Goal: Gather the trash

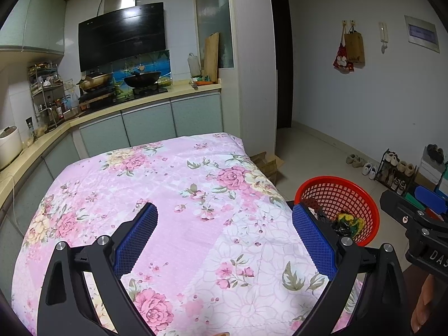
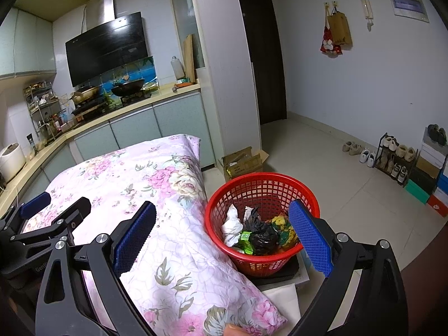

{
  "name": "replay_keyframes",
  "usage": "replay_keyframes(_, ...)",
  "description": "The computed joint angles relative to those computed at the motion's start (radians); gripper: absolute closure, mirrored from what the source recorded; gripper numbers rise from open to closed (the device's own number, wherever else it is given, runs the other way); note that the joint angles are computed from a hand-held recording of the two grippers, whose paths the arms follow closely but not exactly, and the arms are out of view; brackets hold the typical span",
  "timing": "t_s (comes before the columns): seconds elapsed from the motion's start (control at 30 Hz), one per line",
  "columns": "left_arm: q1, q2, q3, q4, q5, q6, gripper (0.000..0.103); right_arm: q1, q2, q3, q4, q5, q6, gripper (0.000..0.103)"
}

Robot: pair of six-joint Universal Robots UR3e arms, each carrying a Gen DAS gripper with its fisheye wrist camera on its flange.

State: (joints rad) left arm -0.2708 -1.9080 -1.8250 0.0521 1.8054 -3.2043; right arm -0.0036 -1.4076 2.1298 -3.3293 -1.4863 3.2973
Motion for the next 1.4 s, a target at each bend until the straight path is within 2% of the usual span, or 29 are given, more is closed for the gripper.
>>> replay_keyframes(0.77,-0.015,-0.007,0.002,0.014,0.006,0.007,0.009,-0.005,-0.003,0.0,0.003,0.006,-0.003,0.01)
replay_keyframes(0.9,0.0,0.012,-0.015,0.007,-0.024,0.001,0.009,-0.004,-0.002,0.0,0.003,0.004,-0.005,0.01)
replay_keyframes(1.1,0.105,0.118,-0.143,0.037,-0.168,0.0,0.009,0.027,0.007,0.014,-0.016,-0.005,-0.012,0.01)
replay_keyframes(1.27,0.224,0.221,-0.277,0.047,-0.217,0.005,0.009,0.145,0.068,0.051,-0.098,-0.017,-0.024,0.01)
replay_keyframes(1.4,0.327,0.269,-0.374,0.049,-0.225,0.027,0.009,0.294,0.218,0.058,-0.235,-0.049,-0.04,0.01)
